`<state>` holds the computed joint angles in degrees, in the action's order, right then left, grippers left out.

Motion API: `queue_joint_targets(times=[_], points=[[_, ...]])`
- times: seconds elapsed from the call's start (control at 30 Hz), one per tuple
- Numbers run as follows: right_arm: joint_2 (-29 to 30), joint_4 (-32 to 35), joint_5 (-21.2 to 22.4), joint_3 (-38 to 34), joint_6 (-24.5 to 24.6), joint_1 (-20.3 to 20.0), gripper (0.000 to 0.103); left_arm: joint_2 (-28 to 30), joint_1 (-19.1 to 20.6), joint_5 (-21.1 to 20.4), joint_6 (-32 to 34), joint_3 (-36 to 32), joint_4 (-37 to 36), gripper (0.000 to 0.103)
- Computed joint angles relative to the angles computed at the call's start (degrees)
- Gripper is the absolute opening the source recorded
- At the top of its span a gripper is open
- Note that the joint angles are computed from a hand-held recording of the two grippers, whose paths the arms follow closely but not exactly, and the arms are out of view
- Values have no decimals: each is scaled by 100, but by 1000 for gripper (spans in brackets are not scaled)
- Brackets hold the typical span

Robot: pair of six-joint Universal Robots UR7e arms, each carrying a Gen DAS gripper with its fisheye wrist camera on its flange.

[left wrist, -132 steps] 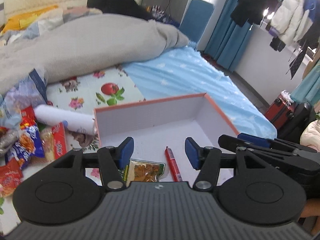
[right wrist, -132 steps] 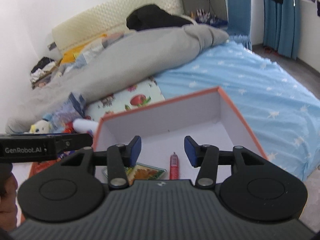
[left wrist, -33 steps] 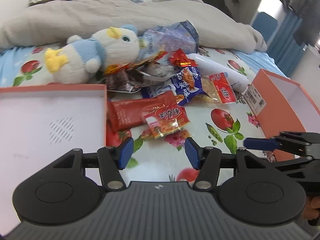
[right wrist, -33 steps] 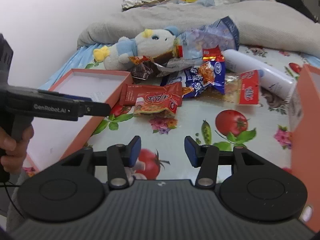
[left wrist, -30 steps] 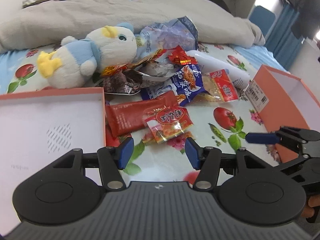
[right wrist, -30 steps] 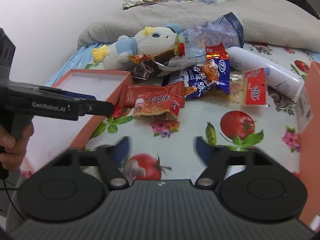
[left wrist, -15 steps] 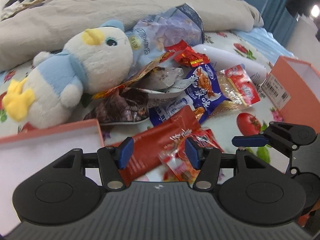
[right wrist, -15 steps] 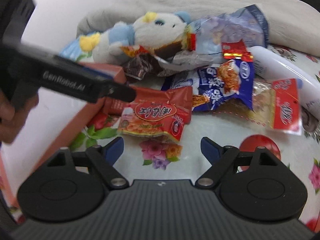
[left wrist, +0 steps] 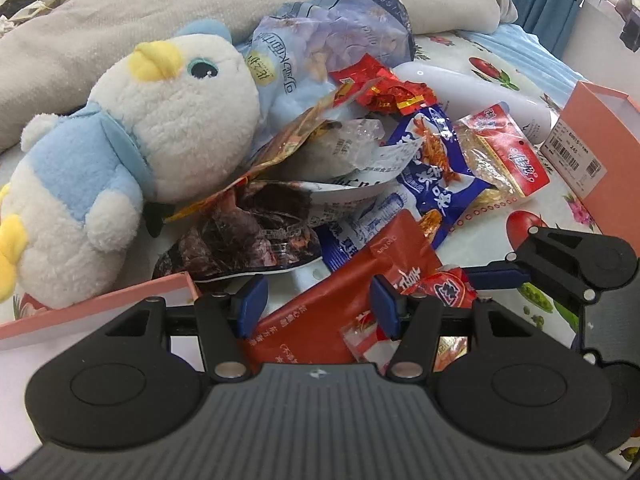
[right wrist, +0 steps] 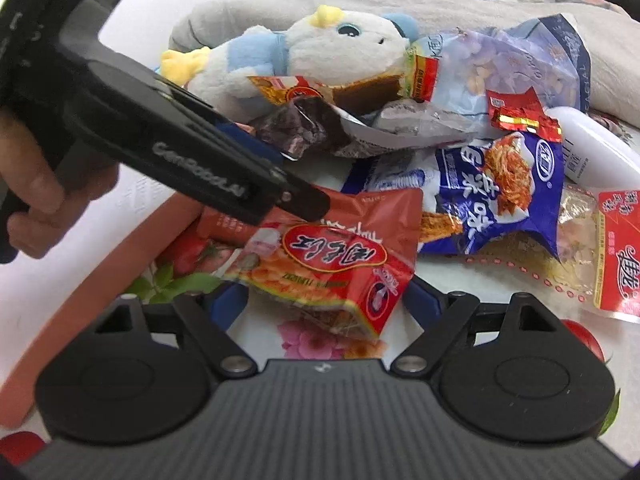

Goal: Organize snacks

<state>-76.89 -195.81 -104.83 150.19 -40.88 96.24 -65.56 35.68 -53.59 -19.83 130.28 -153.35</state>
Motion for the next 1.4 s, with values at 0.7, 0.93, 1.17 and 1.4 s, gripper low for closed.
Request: queue_joint_targets(times=[0.7,0.93,1.17,1.4], points=[[-1249,1031,-202,269,252,42,12,-126,-13,-433,-19,-17,456,62],[-1887,1434,-333,372,275,3,9,-207,-165,-583,-172,93,644,62],[-2392,1730,-489,480,240,-39,8,-289,-534,-517,-729,277,893,60],[-3144,2216,-584,668,162,-150,7,-409,-1016,-327,-1605,523,1127,28]])
